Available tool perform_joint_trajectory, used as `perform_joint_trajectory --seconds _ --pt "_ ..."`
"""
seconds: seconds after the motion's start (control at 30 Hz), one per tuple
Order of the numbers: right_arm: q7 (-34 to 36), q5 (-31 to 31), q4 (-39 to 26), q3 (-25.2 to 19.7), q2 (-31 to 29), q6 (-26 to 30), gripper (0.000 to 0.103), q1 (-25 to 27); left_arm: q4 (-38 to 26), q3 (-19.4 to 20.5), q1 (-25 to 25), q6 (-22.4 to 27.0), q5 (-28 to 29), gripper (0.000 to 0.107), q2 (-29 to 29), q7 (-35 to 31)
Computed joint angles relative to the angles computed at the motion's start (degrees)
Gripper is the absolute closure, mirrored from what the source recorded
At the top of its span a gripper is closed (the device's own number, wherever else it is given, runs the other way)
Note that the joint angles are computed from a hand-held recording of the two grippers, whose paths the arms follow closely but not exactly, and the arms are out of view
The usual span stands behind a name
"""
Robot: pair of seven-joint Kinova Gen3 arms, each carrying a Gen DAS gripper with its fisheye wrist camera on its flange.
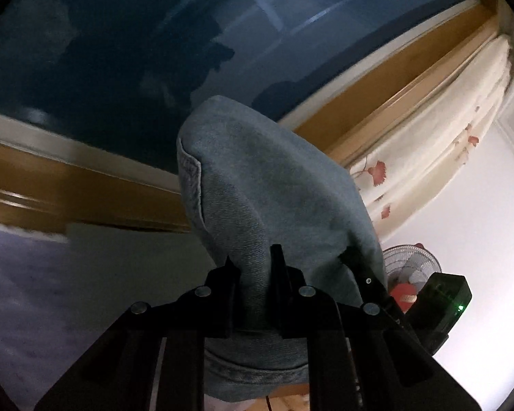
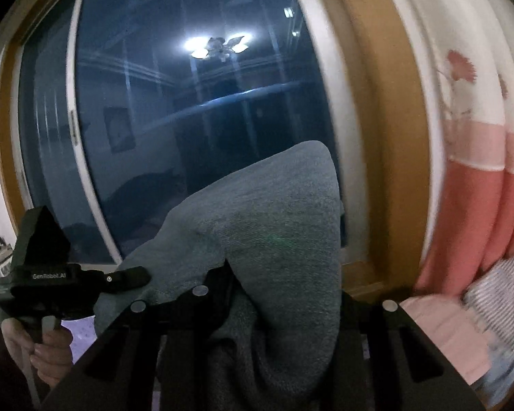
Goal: Fold clothes
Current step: 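Carry the folded jeans with both tools onto the wooden window ledge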
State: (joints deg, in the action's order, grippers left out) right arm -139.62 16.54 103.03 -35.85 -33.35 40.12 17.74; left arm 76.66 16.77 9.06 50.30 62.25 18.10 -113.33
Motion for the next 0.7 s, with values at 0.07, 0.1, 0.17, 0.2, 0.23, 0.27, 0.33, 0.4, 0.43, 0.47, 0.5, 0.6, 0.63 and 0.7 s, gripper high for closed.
perform_joint_trajectory --seconds 0.07,0.1,0.17,0.2,0.23,0.27,0.33,0.4,0.43,0.47,0.5,0.6,0.63,0.7 --pt "3.68 -2.38 1.65 5.31 1.1 -0.37 0.076 -2.77 -0.53 -2.36 4.0 -2.9 -2.6 0.092 0.96 4.09" --pt "5.98 -4.31 2.45 7.96 1.83 -0.39 0.076 -4.96 0.8 -4.77 6.51 -4.49 -3.42 0.092 0.71 5.09" --pt "10.62 -7.36 5.15 13.19 5.42 -0.89 0.076 -10.26 5.83 -9.4 10.99 -8.96 -2.7 0.092 0.07 4.29" --pt "12.94 -9.35 6.71 15.66 8.07 -1.7 0.075 -12.92 8.45 -11.57 12.75 -11.05 -1.92 0.092 0.29 2.94" --pt "15.19 -11.46 8.58 18.31 10.72 -3.43 0.072 -15.57 11.03 -12.76 13.57 -13.37 -1.57 0.091 1.02 1.45" --pt "17.52 -13.59 11.03 20.93 13.38 -5.76 0.07 -17.89 13.69 -12.95 13.34 -15.7 -0.32 0.088 2.43 -0.67" --pt "20.7 -17.2 15.79 25.26 17.14 -10.17 0.055 -21.67 18.64 -10.18 9.79 -18.38 4.12 0.073 4.53 -2.29" --pt "20.44 -17.09 17.57 25.47 16.65 -11.86 0.048 -22.66 21.7 -6.19 4.48 -17.34 8.75 0.07 3.91 -3.56" --pt "19.45 -15.82 18.1 24.05 14.89 -11.63 0.031 -21.96 22.85 -5.22 2.88 -17.06 10.12 0.067 3.24 -5.59" --pt "17.65 -14.49 18.63 21.58 13.09 -10.93 0.021 -20.32 23.87 -5.05 2.35 -17.71 10.56 0.064 1.95 -7.92" --pt "15.34 -13.0 18.73 19.04 11.83 -10.93 0.019 -17.67 24.39 -5.51 2.88 -19.3 10.12 0.063 -0.03 -10.25" --pt "8.35 -10.01 18.2 12.06 7.06 -9.16 0.019 -9.76 23.64 -10.69 7.61 -20.12 8.57 0.054 -5.78 -17.24" --pt "6.02 -9.41 18.41 10.15 4.4 -9.06 0.019 -7.1 22.56 -11.1 8.24 -18.54 6.57 0.054 -6.39 -19.57" --pt "1.96 -5.62 18.95 6.54 -0.02 -10.42 0.024 -2.29 20.06 -11.27 8.98 -14.12 1.98 0.054 -6.4 -24.23"
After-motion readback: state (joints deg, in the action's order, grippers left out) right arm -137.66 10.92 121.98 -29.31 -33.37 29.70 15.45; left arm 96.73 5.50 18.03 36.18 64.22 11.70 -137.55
